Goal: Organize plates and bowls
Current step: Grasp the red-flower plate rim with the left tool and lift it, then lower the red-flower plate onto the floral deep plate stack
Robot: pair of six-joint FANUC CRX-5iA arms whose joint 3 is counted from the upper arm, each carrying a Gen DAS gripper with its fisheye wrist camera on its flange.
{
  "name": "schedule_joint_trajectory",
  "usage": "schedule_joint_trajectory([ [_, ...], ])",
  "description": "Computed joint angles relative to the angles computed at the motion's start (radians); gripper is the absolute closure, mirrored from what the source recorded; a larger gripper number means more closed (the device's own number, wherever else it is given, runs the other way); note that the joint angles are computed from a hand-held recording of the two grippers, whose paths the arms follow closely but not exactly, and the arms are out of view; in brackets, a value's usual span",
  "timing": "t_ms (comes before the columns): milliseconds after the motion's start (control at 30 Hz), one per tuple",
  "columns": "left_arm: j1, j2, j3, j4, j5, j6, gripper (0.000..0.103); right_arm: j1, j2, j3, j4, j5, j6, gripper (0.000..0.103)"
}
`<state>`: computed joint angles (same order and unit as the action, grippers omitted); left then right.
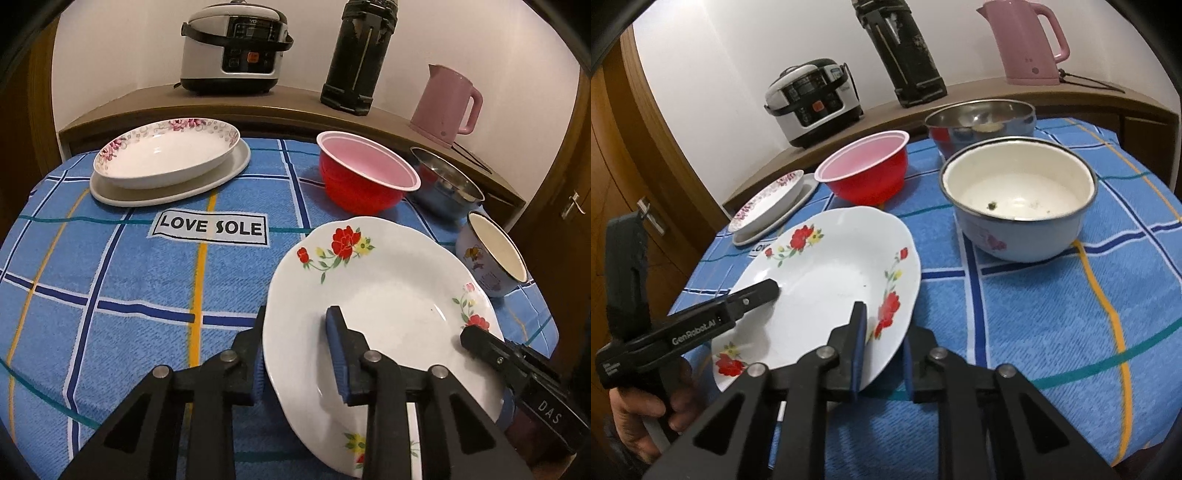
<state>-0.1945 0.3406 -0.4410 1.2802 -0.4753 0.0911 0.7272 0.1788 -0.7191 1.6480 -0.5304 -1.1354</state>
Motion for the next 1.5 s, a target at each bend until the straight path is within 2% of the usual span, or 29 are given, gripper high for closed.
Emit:
schedule_joint_trajectory([
  [167,0.018,0.005,0.013,-0.023,-0.028,0.045,0.071,-0.001,-0.007,0.008,-0.014,-0.005,0.022,0.086],
  [300,0.011,-0.006,0.002,0.033,0.001,0.001,0.071,-0.009,0.000,0.025,-0.010,0.002,0.039,0.086],
  [467,0.022,-0.005,0.011,0.068,0.006,-0.001,0.071,-0.025,0.016,0.062,0.018,0.015,0.055,0.086],
  [600,0.020,-0.008,0.009,0.121,0.034,-0.039,0.071,-0.046,0.035,0.092,0.053,0.038,0.053,0.086],
  [733,0.036,0.004,0.030,0.121,0.027,-0.025,0.071,-0.063,0.057,0.126,0.082,0.059,0.055,0.086],
  [1033,0.056,0.022,0.080,0.200,0.048,-0.062,0.071,-0.133,0.117,0.233,0.204,0.110,0.044,0.086],
  [1200,0.070,0.065,0.147,0.199,0.070,-0.044,0.071,-0.179,0.173,0.316,0.261,0.160,0.035,0.086],
  [1367,0.071,0.117,0.230,0.180,0.104,-0.024,0.071,-0.218,0.236,0.410,0.263,0.211,0.065,0.086],
  [1500,0.096,0.188,0.335,0.080,0.088,0.088,0.071,-0.238,0.288,0.481,0.238,0.239,0.102,0.086],
])
